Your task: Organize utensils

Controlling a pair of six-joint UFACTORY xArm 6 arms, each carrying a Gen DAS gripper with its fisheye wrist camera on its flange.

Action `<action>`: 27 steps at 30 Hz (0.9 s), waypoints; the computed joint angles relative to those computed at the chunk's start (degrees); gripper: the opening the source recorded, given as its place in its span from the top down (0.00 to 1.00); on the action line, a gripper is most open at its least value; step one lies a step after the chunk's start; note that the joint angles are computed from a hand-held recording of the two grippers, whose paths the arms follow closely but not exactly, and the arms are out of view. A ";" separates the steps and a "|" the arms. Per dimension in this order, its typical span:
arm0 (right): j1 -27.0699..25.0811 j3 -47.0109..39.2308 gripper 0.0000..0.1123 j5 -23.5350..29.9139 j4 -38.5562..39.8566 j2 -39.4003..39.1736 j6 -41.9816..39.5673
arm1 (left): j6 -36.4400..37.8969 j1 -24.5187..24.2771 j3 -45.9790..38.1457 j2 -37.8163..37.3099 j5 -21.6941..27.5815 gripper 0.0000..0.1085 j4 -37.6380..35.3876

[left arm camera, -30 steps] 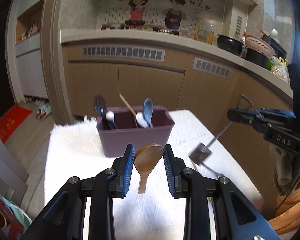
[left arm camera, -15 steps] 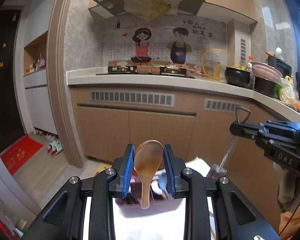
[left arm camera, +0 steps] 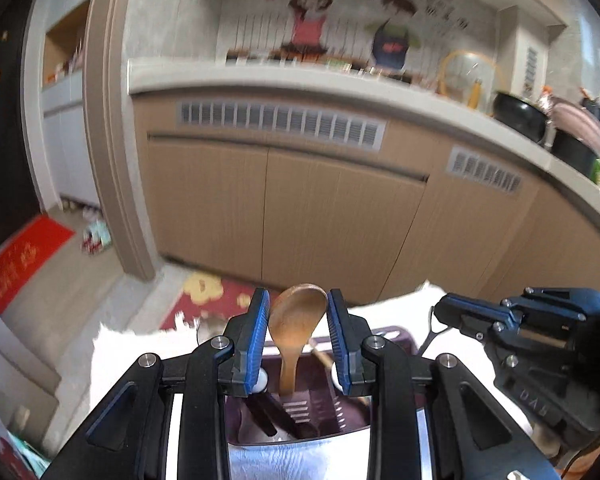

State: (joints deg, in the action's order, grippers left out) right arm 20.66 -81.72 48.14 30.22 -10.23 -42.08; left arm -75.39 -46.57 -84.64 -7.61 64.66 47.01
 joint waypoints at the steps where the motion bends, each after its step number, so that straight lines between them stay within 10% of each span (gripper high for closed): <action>1: 0.38 -0.12 0.99 0.35 -0.86 1.15 0.87 | -0.19 0.98 1.60 -0.39 -1.28 0.76 -1.51; 8: 0.73 0.75 0.95 3.39 0.58 3.72 -0.84 | -4.83 2.98 10.63 -5.59 -7.54 0.65 -4.09; 13: -0.98 4.13 0.63 3.23 1.85 1.02 -4.23 | -10.85 -4.26 9.07 -7.02 1.67 0.44 5.50; 18: -4.58 9.69 0.55 3.41 4.68 -5.10 -7.60 | -13.99 -11.24 6.28 -6.48 12.24 0.33 7.39; 27: -14.83 22.93 0.52 7.18 2.81 -16.06 -10.75 | -12.57 -16.95 5.36 -0.36 7.91 0.33 -3.68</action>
State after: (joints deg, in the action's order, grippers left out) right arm 5.84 -58.79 55.31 33.03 -26.30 -52.82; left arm -87.96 -63.52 -79.29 -7.96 72.57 43.34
